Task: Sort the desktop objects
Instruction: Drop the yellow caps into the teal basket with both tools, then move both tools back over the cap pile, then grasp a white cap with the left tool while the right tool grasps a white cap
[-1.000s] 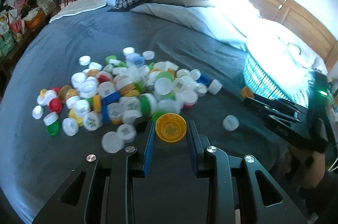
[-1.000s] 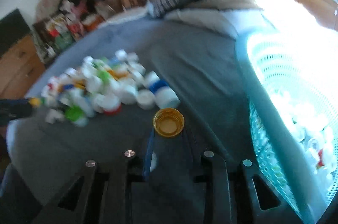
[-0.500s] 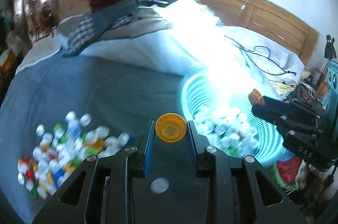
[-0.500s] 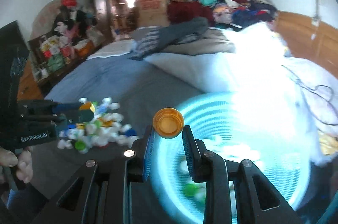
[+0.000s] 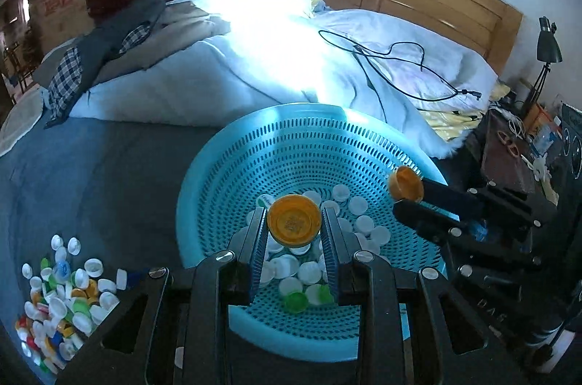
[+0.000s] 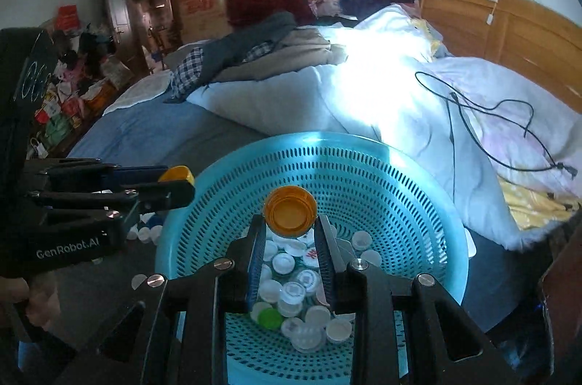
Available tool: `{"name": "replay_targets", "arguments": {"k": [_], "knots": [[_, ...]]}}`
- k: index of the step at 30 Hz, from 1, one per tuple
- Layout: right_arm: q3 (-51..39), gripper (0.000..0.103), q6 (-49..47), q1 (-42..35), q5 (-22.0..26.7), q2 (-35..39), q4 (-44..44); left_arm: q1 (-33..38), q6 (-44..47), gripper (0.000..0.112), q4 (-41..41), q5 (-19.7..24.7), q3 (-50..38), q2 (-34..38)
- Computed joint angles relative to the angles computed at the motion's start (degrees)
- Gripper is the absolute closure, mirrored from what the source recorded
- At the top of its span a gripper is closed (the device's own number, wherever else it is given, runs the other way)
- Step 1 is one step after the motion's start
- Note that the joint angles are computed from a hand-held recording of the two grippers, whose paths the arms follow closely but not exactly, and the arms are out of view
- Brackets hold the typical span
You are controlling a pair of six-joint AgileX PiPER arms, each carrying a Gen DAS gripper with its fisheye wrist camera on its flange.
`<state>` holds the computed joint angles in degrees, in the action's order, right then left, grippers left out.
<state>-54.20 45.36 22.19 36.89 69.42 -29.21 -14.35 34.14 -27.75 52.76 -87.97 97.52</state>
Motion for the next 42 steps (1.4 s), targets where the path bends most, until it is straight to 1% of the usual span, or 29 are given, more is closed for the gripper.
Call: {"name": "replay_targets", "arguments": {"k": [2, 3, 4, 5, 6, 7, 10, 12, 13, 14, 15, 17, 19, 21, 22, 24, 27, 29, 32, 35, 36, 37, 39, 41, 42], "knots": [[0.5, 0.073, -0.1, -0.3, -0.3, -0.3, 0.1, 0.0, 0.5, 0.087, -0.8, -0.1, 0.3, -0.3], [0.5, 0.073, 0.2, -0.2, -0.3, -0.3, -0.3, 0.0, 0.6, 0.084, -1.0, 0.1, 0.1, -0.1], [0.7, 0.071, 1.2, 0.1, -0.2, -0.4, -1.5, 0.2, 0.9, 0.073, -1.3, 0.1, 0.3, -0.1], [0.6, 0.055, 2.5, 0.6, 0.2, -0.4, -3.1, 0.5, 0.8, 0.066, -1.2, -0.4, 0.7, -0.3], [0.5, 0.044, 3.6, 1.0, 0.4, -0.3, -4.3, 1.2, 1.0, 0.054, -1.2, -1.7, 1.8, -1.1], [0.7, 0.030, 5.7, 1.9, 0.8, -0.6, -6.4, 1.7, 1.4, 0.052, -1.5, -2.5, 2.3, -1.3], [0.9, 0.029, 8.3, 4.0, 0.5, -1.3, -8.0, 6.8, 5.9, 0.052, -5.5, -1.9, 5.1, -2.6], [1.8, 0.029, 11.1, 6.3, -0.8, -1.7, -10.0, 12.5, 12.1, 0.052, -9.3, -2.7, 9.8, -4.7], [2.5, 0.029, 13.3, 8.4, -1.2, -1.8, -11.8, 15.3, 14.8, 0.052, -10.9, -2.6, 11.9, -5.3], [3.1, 0.029, 16.7, 11.7, -1.5, -1.5, -14.4, 20.4, 19.3, 0.052, -13.3, -2.0, 14.9, -6.0], [3.9, 0.029, 19.2, 14.3, -2.1, -1.1, -16.3, 23.5, 22.1, 0.052, -14.5, -2.1, 17.1, -6.4], [5.3, 0.029, 26.1, 20.7, -2.9, 1.2, -21.2, 32.2, 29.2, 0.052, -17.0, -1.8, 21.4, -6.6], [6.3, 0.029, 31.0, 25.3, -4.7, 4.3, -23.7, 41.3, 35.0, 0.052, -18.0, -0.7, 23.2, -4.2], [7.0, 0.029, 35.3, 28.5, -8.1, 8.7, -25.3, 48.8, 37.8, 0.052, -17.0, -1.2, 22.9, -0.3], [6.7, 0.029, 36.4, 29.4, -10.8, 11.6, -24.9, 51.2, 37.7, 0.053, -16.0, -1.2, 21.9, 2.0], [5.8, 0.030, 37.1, 29.9, -13.8, 15.6, -24.4, 55.3, 37.8, 0.053, -15.2, -1.1, 19.7, 6.3], [3.8, 0.030, 40.7, 30.5, -16.0, 20.6, -26.8, 57.7, 38.7, 0.053, -15.9, -0.5, 17.8, 10.1], [3.1, 0.030, 40.7, 29.4, -17.1, 22.2, -26.3, 57.7, 38.9, 0.053, -16.7, 0.1, 16.6, 12.1], [2.4, 0.030, 40.6, 29.4, -16.6, 23.3, -25.5, 56.1, 38.8, 0.053, -16.7, -0.8, 15.9, 14.1], [1.7, 0.030, 38.2, 29.6, -15.3, 23.8, -22.8, 54.2, 39.1, 0.054, -17.2, -3.2, 15.4, 15.5], [1.6, 0.030, 38.2, 29.5, -15.1, 23.9, -22.5, 53.7, 39.0, 0.066, -17.3, -4.1, 15.3, 15.6], [1.7, 0.030, 38.0, 29.3, -15.1, 23.9, -22.1, 53.7, 38.5, 0.087, -16.8, -3.9, 14.3, 16.0], [1.4, 0.030, 37.1, 29.1, -15.3, 24.0, -20.9, 54.0, 38.8, 0.086, -16.3, -2.9, 13.4, 16.2], [1.0, 0.035, 37.6, 29.0, -15.7, 24.5, -21.5, 54.5, 41.6, 0.086, -17.0, -3.8, 15.2, 14.5], [0.6, 0.036, 37.5, 28.8, -16.0, 25.0, -21.6, 54.8, 42.7, 0.086, -17.3, -4.1, 16.2, 13.6]]}}
